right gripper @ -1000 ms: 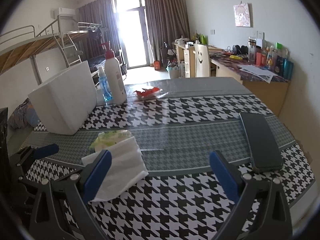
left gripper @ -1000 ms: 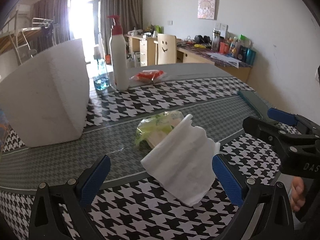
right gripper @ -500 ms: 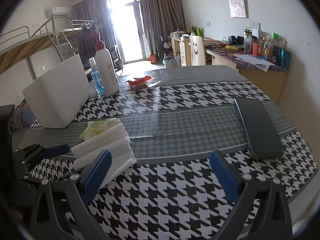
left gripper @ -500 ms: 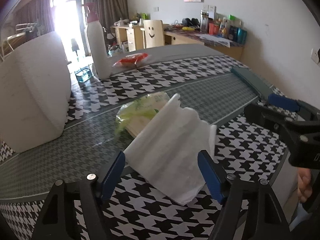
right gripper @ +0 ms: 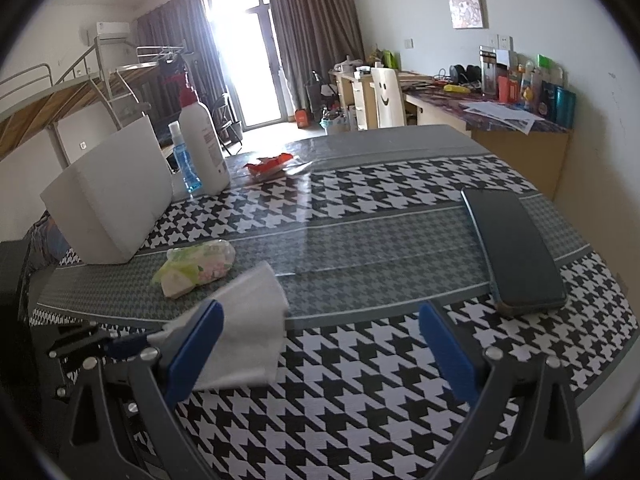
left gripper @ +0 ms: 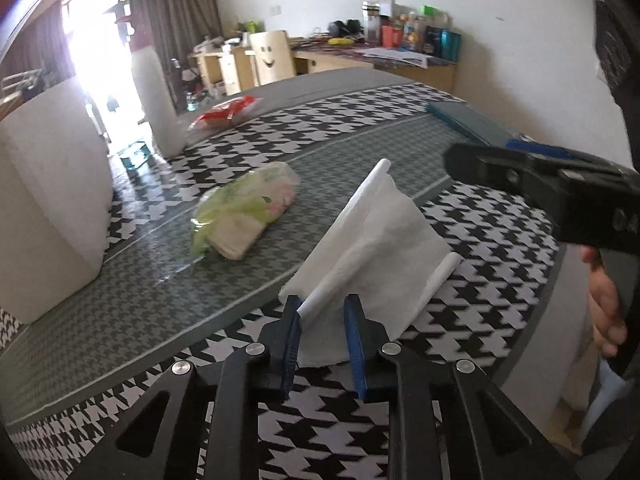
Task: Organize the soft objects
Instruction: 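Lift the white tissue with the left tool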
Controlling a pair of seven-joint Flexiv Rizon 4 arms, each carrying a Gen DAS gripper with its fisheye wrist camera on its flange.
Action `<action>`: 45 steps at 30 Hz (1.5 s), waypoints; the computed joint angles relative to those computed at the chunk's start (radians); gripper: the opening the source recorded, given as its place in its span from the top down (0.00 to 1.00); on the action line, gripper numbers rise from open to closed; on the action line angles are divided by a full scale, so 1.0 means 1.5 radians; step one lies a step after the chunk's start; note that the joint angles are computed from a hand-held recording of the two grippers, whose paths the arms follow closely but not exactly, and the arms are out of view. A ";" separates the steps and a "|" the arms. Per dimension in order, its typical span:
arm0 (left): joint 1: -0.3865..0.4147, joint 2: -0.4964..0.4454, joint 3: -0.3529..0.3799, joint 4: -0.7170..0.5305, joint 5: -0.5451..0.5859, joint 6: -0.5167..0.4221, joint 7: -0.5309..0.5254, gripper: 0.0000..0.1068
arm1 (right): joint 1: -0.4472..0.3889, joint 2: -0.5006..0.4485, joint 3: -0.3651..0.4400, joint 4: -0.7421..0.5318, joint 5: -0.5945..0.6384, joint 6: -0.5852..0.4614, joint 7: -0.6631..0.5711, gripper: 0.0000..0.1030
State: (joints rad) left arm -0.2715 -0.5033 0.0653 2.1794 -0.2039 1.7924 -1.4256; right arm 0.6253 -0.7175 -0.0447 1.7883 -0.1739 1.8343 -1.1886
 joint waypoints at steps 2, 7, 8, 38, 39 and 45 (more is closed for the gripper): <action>0.042 0.009 -0.042 0.012 0.018 0.002 0.006 0.78 | -0.004 0.000 0.004 -0.001 -0.001 0.002 -0.001 0.03; 0.030 0.019 -0.022 0.030 0.010 0.020 -0.010 0.56 | -0.012 -0.004 0.017 -0.010 -0.010 0.002 -0.007 0.03; 0.030 0.019 -0.022 0.032 0.009 0.025 -0.012 0.52 | -0.015 -0.006 0.023 -0.014 -0.013 -0.001 -0.007 0.03; 0.048 -0.026 -0.056 -0.052 0.043 -0.028 0.042 0.44 | -0.035 -0.009 0.035 -0.024 -0.029 -0.015 0.011 0.03; 0.062 -0.024 -0.071 -0.049 0.043 -0.029 0.043 0.46 | -0.035 -0.009 0.035 -0.024 -0.029 -0.017 0.011 0.03; 0.089 -0.015 -0.098 -0.031 0.050 -0.019 0.045 0.85 | -0.039 -0.010 0.041 -0.027 -0.034 -0.017 0.011 0.03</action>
